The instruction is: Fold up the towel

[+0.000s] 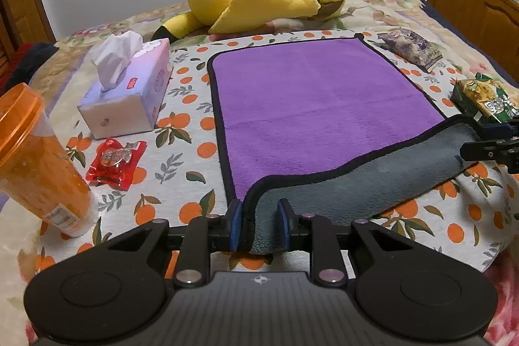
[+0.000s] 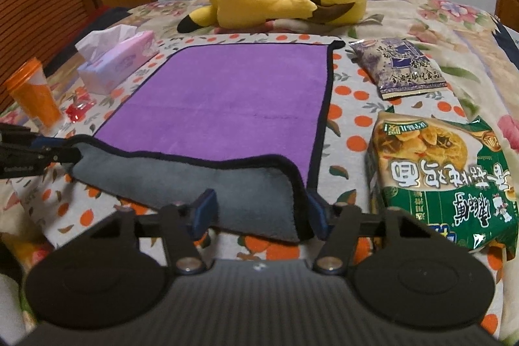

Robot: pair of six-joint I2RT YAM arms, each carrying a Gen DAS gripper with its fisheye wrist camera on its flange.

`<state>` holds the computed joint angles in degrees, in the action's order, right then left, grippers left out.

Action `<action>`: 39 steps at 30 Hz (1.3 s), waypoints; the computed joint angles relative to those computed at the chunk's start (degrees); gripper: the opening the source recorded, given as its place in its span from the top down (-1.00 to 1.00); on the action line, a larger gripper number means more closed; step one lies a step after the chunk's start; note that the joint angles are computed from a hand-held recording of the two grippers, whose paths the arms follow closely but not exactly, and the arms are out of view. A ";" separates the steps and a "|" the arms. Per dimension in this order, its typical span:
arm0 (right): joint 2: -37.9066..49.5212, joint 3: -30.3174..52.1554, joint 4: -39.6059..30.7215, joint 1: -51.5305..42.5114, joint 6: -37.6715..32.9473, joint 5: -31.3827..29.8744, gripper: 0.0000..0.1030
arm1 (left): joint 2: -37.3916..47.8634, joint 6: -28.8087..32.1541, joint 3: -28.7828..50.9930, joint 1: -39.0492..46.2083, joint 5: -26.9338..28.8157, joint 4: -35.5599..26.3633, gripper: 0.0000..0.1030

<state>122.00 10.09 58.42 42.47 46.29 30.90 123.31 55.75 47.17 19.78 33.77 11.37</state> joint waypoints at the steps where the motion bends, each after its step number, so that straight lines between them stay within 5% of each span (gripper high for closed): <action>1: -0.11 0.09 -0.39 0.11 -0.02 0.09 -0.09 | 0.10 0.16 0.28 0.06 0.15 -0.61 0.61; 10: 2.76 0.05 3.30 -3.90 -3.96 -2.27 0.28 | 0.28 0.37 -0.02 0.11 0.49 -0.15 0.75; 18: 4.04 -0.67 6.02 -5.59 -5.82 -2.66 0.91 | 0.48 0.40 0.09 0.48 1.29 0.15 0.87; 39: -0.70 -4.32 10.84 -4.47 -9.69 3.96 0.92 | -6.71 -6.10 -5.56 3.17 11.29 7.48 0.88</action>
